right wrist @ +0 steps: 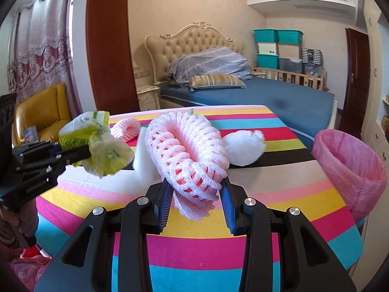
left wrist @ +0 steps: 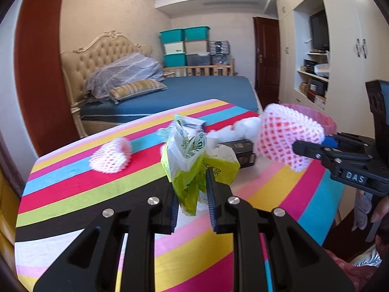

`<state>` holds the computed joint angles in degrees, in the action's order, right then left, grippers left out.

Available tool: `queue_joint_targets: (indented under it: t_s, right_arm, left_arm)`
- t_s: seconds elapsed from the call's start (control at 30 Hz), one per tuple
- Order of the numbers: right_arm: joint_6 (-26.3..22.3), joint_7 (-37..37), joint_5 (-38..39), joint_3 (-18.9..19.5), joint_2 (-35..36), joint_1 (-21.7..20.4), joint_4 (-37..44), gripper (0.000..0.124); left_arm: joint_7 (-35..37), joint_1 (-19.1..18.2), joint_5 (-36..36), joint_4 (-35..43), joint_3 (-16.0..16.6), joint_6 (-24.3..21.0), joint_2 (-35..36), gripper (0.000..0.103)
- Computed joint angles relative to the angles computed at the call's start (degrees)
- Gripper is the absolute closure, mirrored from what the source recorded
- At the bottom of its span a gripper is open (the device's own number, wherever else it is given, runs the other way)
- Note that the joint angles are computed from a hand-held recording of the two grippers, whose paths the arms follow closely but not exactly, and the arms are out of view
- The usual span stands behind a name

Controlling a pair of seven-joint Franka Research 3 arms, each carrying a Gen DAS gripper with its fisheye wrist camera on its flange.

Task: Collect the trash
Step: 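Carry the foam net and plastic bag to the wastebasket and release both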

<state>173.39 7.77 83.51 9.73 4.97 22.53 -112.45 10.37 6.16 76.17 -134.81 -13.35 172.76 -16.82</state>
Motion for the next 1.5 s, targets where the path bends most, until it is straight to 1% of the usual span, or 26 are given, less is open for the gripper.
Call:
queue_joint_targets:
  t_s: [0.1,0.2,0.3,0.33,0.4,0.5,0.67,0.73,0.8,0.87,0.93,0.97,1.03,1.2,1.3,1.33,1.47,1.5]
  right_arm:
    - [0.2,-1.3,1.8,-0.4,-0.3,-0.5,0.0,0.088]
    - [0.6,-2.6,3.6,-0.9,-0.6,-1.0,0.1,0.088]
    - [1.4,-4.8,6.1,-1.5,-0.8,-1.5,0.4,0.088]
    - [1.5,-5.4,6.9,-1.7,-0.9,-1.7,0.4,0.088]
    - [2.3,-6.5,8.6,-2.1,-1.0,-2.0,0.7,0.088]
    - [3.3,-7.8,10.4,-3.0,-1.0,-2.8,1.3,0.088]
    - [5.3,-8.1,10.8,-4.2,-0.8,-4.2,2.4,0.088]
    - [5.9,-8.7,11.3,-4.7,-0.6,-4.9,3.0,0.088]
    - [6.7,-8.4,10.7,-4.9,-0.2,-5.4,3.6,0.088]
    - [7.3,-7.8,9.9,-5.2,0.3,-6.1,4.4,0.088]
    - [7.6,-6.5,8.5,-5.4,1.0,-6.9,5.0,0.088]
    - [7.9,-4.9,6.7,-5.6,1.5,-7.3,5.4,0.088]
    - [8.4,-1.7,3.3,-5.6,2.6,-8.3,6.2,0.088]
    - [8.5,10.1,-8.3,-5.9,5.7,-11.2,8.2,0.088]
    - [7.0,19.1,-16.6,-7.7,8.0,-12.1,9.9,0.088]
    - [6.4,21.2,-18.3,-8.0,8.8,-12.6,10.6,0.088]
    - [5.3,29.6,-26.5,-10.0,11.6,-13.1,13.3,0.088]
    - [5.0,31.6,-28.3,-10.4,12.2,-13.1,13.8,0.088]
  left_arm:
    - [2.0,-1.1,-0.9,1.8,-0.4,-0.1,2.2,0.083]
    - [4.0,-2.3,-2.4,3.4,-0.1,0.3,4.3,0.083]
    - [5.5,-3.5,-2.5,5.8,-0.2,0.4,6.6,0.083]
    - [7.0,-4.1,-3.3,6.8,0.1,0.8,7.7,0.083]
    - [10.6,-5.4,-6.3,8.6,0.8,1.8,9.8,0.083]
    - [17.5,-7.7,-12.7,11.9,1.6,2.3,13.6,0.083]
    - [25.4,-11.1,-19.1,16.9,2.6,1.7,18.4,0.083]
    - [29.6,-12.5,-23.1,19.1,2.8,1.4,20.4,0.083]
    - [34.7,-13.7,-28.4,21.8,2.7,1.0,22.8,0.083]
    - [38.5,-14.8,-32.2,24.2,2.7,0.4,24.6,0.083]
    - [43.5,-15.3,-37.1,26.8,1.9,-0.2,26.5,0.083]
    - [46.1,-15.5,-39.6,28.4,1.4,-0.9,27.7,0.083]
    - [49.2,-16.6,-42.4,32.0,1.3,-2.2,30.2,0.083]
    - [56.6,-18.9,-49.4,42.7,1.0,-6.0,37.4,0.083]
    - [59.4,-20.0,-52.8,48.5,0.9,-7.9,41.0,0.083]
    - [60.7,-20.1,-54.2,51.2,0.4,-8.9,42.7,0.083]
    - [63.3,-22.8,-56.7,62.5,1.2,-13.3,49.9,0.083]
    - [64.2,-23.5,-57.3,66.5,1.3,-15.0,52.4,0.083]
